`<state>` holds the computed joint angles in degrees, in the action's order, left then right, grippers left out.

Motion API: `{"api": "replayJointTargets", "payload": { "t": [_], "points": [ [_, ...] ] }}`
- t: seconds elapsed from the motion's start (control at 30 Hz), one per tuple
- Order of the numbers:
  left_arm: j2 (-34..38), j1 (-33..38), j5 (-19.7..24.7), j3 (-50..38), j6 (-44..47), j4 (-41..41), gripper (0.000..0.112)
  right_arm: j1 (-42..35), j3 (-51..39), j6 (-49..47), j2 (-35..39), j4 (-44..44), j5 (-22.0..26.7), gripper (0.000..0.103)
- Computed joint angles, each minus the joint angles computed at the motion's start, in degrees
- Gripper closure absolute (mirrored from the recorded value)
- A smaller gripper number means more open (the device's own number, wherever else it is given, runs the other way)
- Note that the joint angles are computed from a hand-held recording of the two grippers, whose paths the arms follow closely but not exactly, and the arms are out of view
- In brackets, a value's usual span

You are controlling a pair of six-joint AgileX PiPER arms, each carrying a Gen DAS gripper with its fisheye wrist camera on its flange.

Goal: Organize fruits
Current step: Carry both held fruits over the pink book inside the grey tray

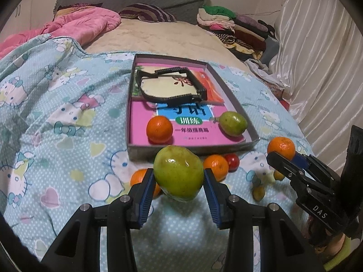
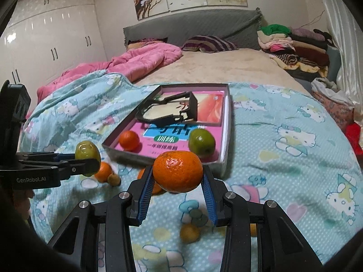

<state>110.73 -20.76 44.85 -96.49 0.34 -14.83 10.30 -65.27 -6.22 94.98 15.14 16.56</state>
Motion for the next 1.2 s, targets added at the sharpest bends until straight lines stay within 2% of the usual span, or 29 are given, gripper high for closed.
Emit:
{"api": "replayJointTargets", "payload": {
  "t": [0.3, 0.57, 0.73, 0.93, 1.03, 1.2],
  "points": [
    [5.90, -1.25, 4.09, -10.23, -1.46, 1.46, 0.069, -2.05, -4.37, 0.54, 3.11, -1.26, 2.33, 0.061],
    [14.00, -2.90, 9.77, -22.90, -3.19, 3.99, 0.069, -3.50, -10.55, 0.96, 8.82, -2.93, 6.34, 0.061],
    [18.70, -3.43, 13.26, -30.40, -4.16, 5.41, 0.069, -3.82, -13.05, 0.79, 11.36, -3.27, 7.51, 0.061],
    [21.95, -3.59, 15.18, -35.28, -4.41, 5.46, 0.069, -3.64, -15.29, 1.91, 13.20, -4.83, 8.55, 0.061],
    [24.17, -3.78, 17.12, -39.21, -4.56, 5.49, 0.069, -3.34, -16.85, 4.26, 14.38, -7.66, 9.31, 0.061],
    [28.18, -4.06, 20.78, -46.12, -5.27, 5.96, 0.069, -4.00, -18.24, 3.59, 15.57, -6.86, 9.95, 0.061]
  ]
}}
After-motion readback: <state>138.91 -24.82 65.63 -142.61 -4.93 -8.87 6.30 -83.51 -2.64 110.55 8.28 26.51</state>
